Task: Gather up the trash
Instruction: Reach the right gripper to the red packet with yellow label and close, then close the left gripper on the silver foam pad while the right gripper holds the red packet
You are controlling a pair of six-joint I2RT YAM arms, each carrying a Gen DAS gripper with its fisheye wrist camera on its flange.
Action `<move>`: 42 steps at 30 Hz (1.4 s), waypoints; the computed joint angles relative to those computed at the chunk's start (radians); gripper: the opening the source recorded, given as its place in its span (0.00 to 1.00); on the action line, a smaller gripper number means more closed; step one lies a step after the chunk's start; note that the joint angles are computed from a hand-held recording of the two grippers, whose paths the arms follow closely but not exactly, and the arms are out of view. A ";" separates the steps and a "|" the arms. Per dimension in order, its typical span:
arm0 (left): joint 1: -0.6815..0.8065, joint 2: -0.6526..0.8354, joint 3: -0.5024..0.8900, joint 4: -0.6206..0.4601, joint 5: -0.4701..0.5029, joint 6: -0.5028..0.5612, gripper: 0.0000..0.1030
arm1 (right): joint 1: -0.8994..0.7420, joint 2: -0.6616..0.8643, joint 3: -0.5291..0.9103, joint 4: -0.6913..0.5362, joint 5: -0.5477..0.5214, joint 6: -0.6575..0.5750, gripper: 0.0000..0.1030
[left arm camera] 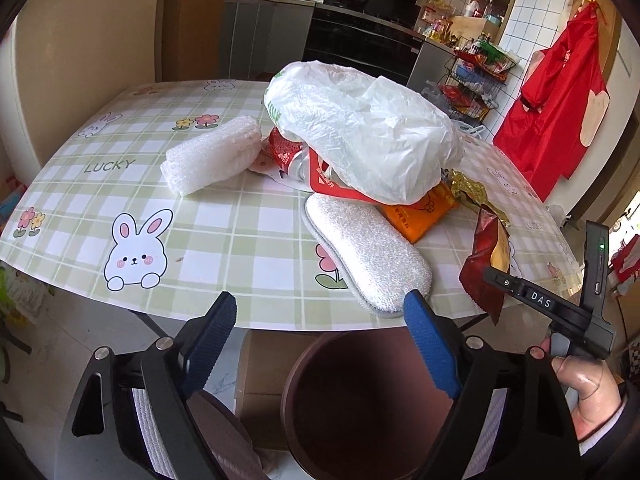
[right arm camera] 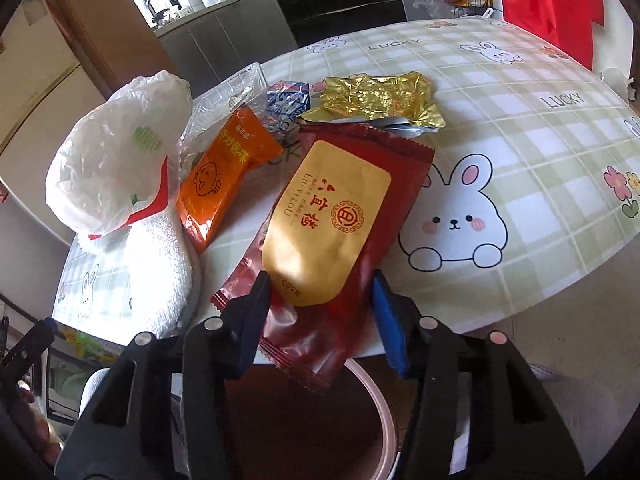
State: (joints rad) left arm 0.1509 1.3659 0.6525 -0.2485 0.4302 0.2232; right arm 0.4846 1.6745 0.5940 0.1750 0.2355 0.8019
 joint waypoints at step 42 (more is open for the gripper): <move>-0.497 0.490 0.255 0.198 -0.487 -0.506 0.92 | -0.023 -0.041 -0.254 0.441 -0.110 -0.003 0.35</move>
State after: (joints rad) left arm -0.3456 1.8560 0.9072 -0.0500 -0.0566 -0.2826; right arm 0.4615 1.6335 0.3399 0.6156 0.1254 0.7993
